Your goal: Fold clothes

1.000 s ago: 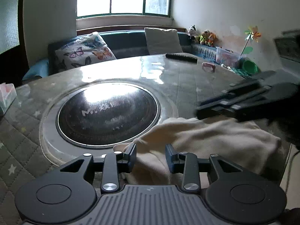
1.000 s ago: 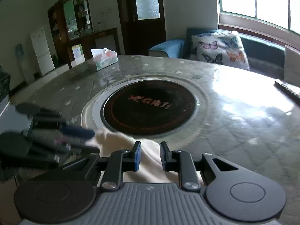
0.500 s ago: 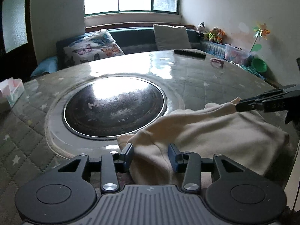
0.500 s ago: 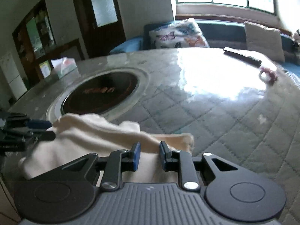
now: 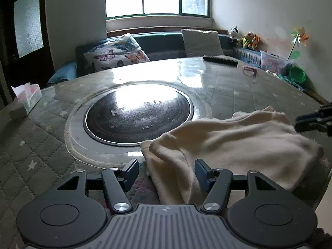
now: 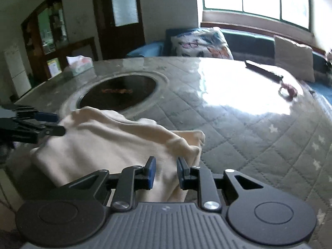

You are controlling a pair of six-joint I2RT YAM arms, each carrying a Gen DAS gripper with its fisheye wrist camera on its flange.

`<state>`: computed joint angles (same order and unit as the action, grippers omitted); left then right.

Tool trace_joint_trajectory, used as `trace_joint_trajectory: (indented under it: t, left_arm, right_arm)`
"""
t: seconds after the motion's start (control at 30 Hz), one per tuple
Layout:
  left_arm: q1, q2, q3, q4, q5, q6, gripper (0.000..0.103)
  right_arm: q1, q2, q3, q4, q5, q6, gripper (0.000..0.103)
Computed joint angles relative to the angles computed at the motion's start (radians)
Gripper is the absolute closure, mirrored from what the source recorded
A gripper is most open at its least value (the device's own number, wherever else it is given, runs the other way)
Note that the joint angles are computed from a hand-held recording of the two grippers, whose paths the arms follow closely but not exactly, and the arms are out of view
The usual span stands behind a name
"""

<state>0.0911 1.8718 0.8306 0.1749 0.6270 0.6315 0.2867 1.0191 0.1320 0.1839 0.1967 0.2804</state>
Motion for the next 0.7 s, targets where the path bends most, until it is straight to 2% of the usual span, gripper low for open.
trace_joint_trajectory:
  t: [0.07, 0.2, 0.27, 0.37, 0.43, 0.53, 0.7]
  left_arm:
    - [0.010, -0.025, -0.020, 0.004, 0.013, -0.001, 0.037]
    - [0.024, -0.054, -0.052, 0.002, 0.025, 0.013, 0.036]
    - [0.023, -0.043, -0.056, 0.007, 0.005, 0.021, 0.036]
    - [0.024, -0.024, -0.056, 0.011, -0.018, 0.019, 0.034]
    - [0.030, -0.031, -0.060, 0.010, -0.013, 0.018, 0.034]
    - [0.036, -0.037, -0.072, 0.026, -0.010, 0.017, 0.027]
    - [0.053, -0.019, -0.074, 0.031, 0.001, 0.007, 0.025]
  right_arm:
    - [0.058, -0.111, -0.004, -0.097, 0.015, 0.000, 0.082]
    - [0.171, -0.215, -0.015, -0.197, 0.040, 0.041, 0.082]
    - [0.197, -0.209, -0.031, -0.196, 0.048, 0.066, 0.082]
    - [0.198, -0.109, -0.084, -0.071, 0.062, 0.086, 0.084]
    - [0.204, -0.136, -0.080, -0.098, 0.063, 0.091, 0.084]
    - [0.221, -0.189, -0.045, -0.179, 0.074, 0.070, 0.082]
    - [0.238, -0.052, -0.001, -0.124, 0.056, 0.030, 0.080]
